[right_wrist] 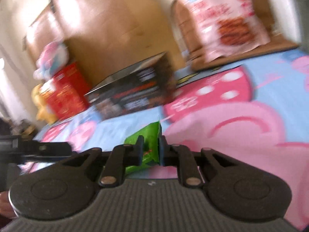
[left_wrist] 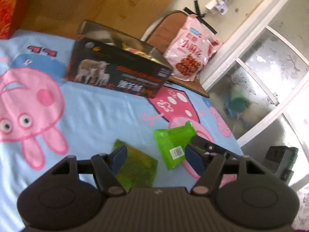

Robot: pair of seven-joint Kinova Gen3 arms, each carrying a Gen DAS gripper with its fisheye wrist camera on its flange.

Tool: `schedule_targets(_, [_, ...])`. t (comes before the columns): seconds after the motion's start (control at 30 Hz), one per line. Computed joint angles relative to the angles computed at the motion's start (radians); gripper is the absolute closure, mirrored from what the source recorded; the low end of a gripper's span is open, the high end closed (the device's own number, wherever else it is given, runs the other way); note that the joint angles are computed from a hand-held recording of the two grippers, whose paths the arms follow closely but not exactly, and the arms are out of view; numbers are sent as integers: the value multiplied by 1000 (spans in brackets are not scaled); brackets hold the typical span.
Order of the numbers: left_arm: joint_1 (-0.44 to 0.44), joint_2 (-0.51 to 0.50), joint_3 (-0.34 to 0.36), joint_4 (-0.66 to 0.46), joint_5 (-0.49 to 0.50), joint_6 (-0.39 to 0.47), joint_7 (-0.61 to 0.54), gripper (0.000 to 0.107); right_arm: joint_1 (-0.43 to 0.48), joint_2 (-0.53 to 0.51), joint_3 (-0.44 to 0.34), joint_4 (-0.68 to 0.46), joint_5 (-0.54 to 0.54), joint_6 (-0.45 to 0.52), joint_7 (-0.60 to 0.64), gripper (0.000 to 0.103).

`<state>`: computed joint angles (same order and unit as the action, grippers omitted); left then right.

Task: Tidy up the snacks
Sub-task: 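Grasp the green packet with the right gripper, then lift the green packet over the black box and open the right gripper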

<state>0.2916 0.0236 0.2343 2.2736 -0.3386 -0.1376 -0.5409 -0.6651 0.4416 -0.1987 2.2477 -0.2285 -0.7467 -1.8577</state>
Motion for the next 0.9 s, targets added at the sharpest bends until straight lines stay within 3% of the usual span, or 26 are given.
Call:
schedule_targets(0.07, [-78, 23, 93, -35, -47, 18, 32, 35, 28, 1, -30, 30, -48, -34, 3, 85])
schedule_targets(0.13, [-153, 65, 185, -78, -128, 35, 94, 35, 115, 13, -103, 52, -30, -50, -56, 85])
schedule_targets(0.23, [-254, 150, 324, -153, -235, 78, 176, 35, 254, 53, -205, 82, 57, -105, -178, 85])
schedule_targets(0.33, [-325, 244, 436, -223, -215, 137, 140, 35, 378, 104, -289, 74, 179, -123, -300, 85])
schedule_targets(0.43, [-299, 279, 419, -249, -174, 129, 98, 41, 394, 132, -268, 79, 277, -166, -407, 85])
schedule_targets(0.47, [-300, 290, 428, -261, -167, 139, 87, 61, 373, 131, -232, 79, 304, -174, -433, 86])
schedule_targets(0.57, [-253, 296, 408, -297, -154, 202, 59, 71, 288, 110, -118, 77, 357, -177, -514, 86])
schedule_targets(0.77, [-200, 202, 332, -269, -87, 191, -11, 72, 240, 72, -63, 75, 379, -194, -478, 87])
schedule_targets(0.83, [-198, 157, 298, -254, -63, 173, -29, 72, 246, 58, -81, 39, 384, -168, -433, 87])
schedule_targets(0.9, [-159, 112, 218, -245, -44, 160, -42, 72, 302, 55, -158, -15, 385, -124, -354, 87])
